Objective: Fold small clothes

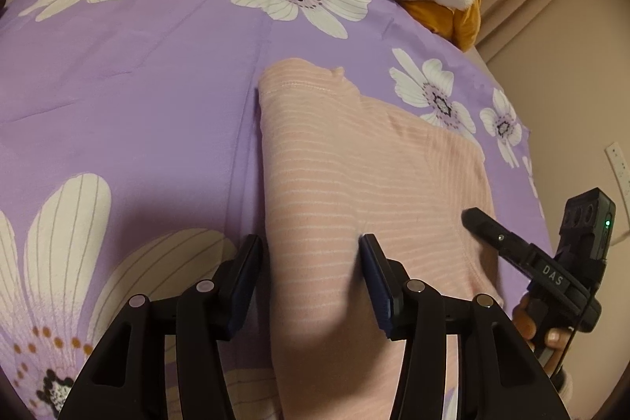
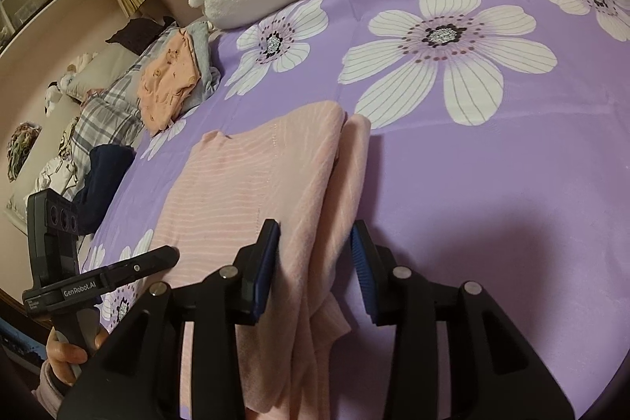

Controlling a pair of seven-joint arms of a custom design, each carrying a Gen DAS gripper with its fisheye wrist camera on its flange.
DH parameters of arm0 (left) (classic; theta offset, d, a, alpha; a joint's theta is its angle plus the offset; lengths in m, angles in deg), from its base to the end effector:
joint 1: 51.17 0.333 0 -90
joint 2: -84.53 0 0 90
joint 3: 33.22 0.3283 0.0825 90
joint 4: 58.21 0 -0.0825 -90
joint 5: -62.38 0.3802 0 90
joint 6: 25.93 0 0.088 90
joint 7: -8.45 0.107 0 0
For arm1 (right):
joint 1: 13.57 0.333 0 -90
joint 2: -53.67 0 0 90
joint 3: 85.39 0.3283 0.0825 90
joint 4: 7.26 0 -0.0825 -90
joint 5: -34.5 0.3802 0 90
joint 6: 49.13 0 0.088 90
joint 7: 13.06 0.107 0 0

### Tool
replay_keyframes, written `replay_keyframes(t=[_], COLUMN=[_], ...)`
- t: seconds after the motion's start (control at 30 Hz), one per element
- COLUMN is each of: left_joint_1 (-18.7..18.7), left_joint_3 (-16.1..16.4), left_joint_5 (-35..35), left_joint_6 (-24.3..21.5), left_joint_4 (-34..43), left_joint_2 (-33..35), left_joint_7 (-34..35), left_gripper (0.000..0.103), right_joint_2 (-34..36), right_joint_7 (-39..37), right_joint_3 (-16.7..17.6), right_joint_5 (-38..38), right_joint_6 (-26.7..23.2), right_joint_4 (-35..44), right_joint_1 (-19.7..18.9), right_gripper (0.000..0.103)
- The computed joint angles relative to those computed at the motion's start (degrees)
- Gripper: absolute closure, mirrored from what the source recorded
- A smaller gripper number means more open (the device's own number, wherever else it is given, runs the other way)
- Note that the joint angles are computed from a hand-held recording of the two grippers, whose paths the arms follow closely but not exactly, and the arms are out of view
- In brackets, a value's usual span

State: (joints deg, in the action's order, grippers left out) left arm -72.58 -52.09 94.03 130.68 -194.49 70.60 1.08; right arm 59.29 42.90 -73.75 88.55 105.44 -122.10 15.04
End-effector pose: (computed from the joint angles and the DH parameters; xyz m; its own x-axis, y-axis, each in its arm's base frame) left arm 0.3625 -0.3434 0.4858 0.3475 -0.8167 0.4607 -0.7023 -0.5522 -0.4493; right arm 0.4848 0.3703 0.4795 0.5864 -0.6654 -0.4618 -0.7654 -0.2686 -0.5849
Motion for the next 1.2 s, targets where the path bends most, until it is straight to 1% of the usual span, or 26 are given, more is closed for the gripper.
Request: replay_keyframes(t=[0.33, 0.97, 1.2], left_joint_1=[-0.8, -2.2, -3.0], left_joint_3=[-0.5, -1.0, -1.2], left_joint_5=[-0.5, -1.4, -2.4], left_joint_6=[-2.6, -4.9, -6.8], left_joint_4=[-0.4, -1.4, -1.5], left_joint_2=[-1.3, -3.1, -3.9], left_joint_7=[-0.1, -1.0, -0.7], left_gripper=[0.053, 0.053, 0.053], right_joint_2=[-0.5, -1.7, -1.8], right_joint_7=[1.0, 2.5, 2.4], right_joint_3=[-0.2, -0.5, -0.5], right_joint_5=[1.1, 0.7, 0.8], right_joint_6=[-0.8, -0.8, -0.9], right_joint_4=[-0.6, -2.0, -2.0], right_joint_1=[-0.3, -0.2, -0.2], right_gripper=[0.065, 0.064, 0.064])
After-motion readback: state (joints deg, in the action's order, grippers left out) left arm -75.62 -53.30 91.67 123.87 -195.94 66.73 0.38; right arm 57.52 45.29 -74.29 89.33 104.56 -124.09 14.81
